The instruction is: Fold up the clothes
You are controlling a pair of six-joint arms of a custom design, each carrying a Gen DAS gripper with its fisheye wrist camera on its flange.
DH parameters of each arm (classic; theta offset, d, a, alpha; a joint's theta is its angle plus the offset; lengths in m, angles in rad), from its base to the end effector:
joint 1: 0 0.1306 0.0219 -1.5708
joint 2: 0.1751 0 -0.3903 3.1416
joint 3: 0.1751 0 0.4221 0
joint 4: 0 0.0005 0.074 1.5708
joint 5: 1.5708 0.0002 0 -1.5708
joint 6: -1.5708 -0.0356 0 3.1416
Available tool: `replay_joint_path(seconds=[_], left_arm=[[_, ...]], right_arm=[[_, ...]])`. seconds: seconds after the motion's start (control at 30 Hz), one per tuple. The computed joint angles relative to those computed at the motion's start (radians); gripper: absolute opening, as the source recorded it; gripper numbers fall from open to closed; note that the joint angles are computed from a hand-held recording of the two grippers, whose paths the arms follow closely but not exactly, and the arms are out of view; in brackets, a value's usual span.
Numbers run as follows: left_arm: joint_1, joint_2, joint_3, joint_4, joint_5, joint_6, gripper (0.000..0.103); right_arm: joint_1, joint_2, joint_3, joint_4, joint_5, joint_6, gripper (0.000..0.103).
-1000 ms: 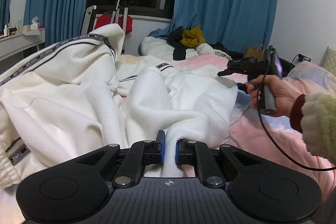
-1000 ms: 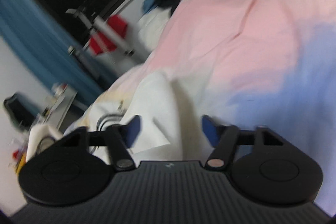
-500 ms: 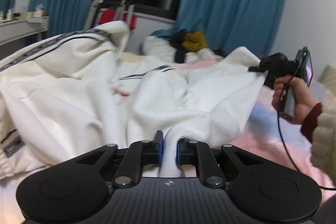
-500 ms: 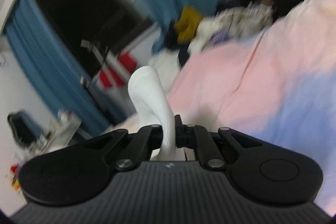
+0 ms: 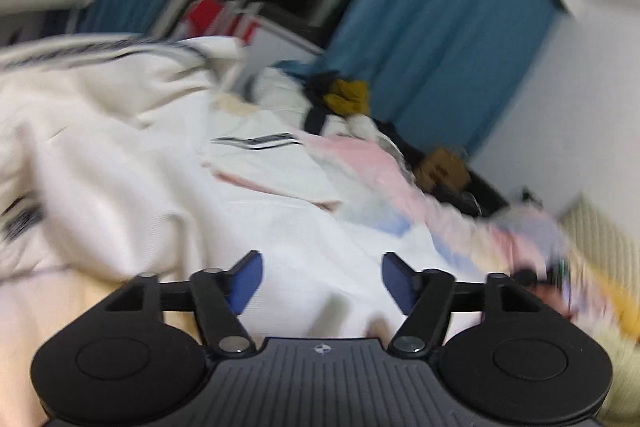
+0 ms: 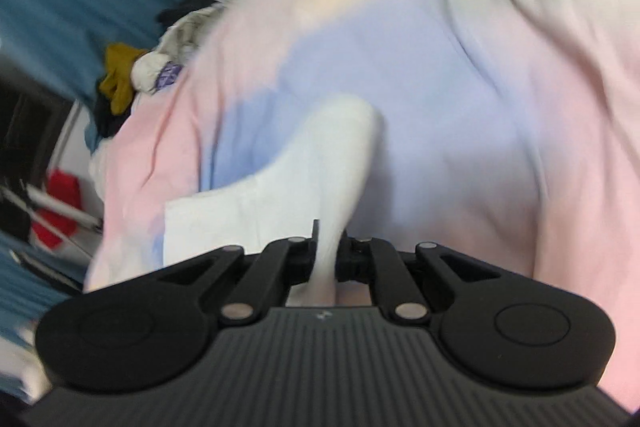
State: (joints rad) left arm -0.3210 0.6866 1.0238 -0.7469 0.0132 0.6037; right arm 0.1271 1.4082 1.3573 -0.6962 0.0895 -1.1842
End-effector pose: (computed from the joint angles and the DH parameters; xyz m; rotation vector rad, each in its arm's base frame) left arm 0.2526 -0.0850 0.5226 -0.2776 2.0134 -0.6067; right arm 0.5247 0.0633 0.4249 1.2407 2.0322 0.5495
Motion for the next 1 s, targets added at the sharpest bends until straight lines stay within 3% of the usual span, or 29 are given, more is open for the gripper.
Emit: replay_joint_path(seconds=[0.1, 0.2, 0.27, 0.4, 0.6, 0.7, 0.77, 0.83, 0.9, 1.0], left_arm=[[0.131, -0.010, -0.011, -0.061, 0.056, 0.194, 0.079], [0.266, -0.001, -0.022, -0.124, 0.118, 0.370, 0.080], [0.307, 0.014, -0.018, -0.184, 0.092, 0.426, 0.080], [0.350, 0.033, -0.032, -0.229, 0.057, 0.534, 0.075], [0.398, 0.065, -0.055, -0.153, 0.008, 0.625, 0.067], [0.435, 0.072, -0.063, -0.119, 0.009, 0.675, 0.059], [0.438, 0.073, -0.065, -0.114, 0.001, 0.675, 0.056], [0.435, 0.071, -0.057, -0.127, -0.012, 0.661, 0.044], [0.438, 0.071, -0.036, -0.151, -0.015, 0.630, 0.022], [0.457, 0.073, 0.025, -0.194, -0.026, 0.551, 0.018]], right_arm=[[-0.013, -0.007, -0.021, 0.047, 0.000, -0.050, 0.005], [0.005, -0.016, -0.032, 0.107, 0.091, -0.023, 0.005], [0.020, -0.014, -0.032, 0.153, 0.158, 0.002, 0.005], [0.035, -0.013, -0.040, 0.240, 0.298, 0.081, 0.005], [0.020, 0.029, -0.016, 0.256, 0.336, 0.180, 0.005], [0.012, 0.042, -0.008, 0.251, 0.341, 0.165, 0.006], [0.010, 0.037, -0.016, 0.267, 0.340, 0.149, 0.005], [0.015, 0.036, -0.015, 0.278, 0.351, 0.160, 0.006], [0.020, 0.036, -0.012, 0.284, 0.363, 0.175, 0.006], [0.025, 0.034, -0.009, 0.286, 0.375, 0.181, 0.006]])
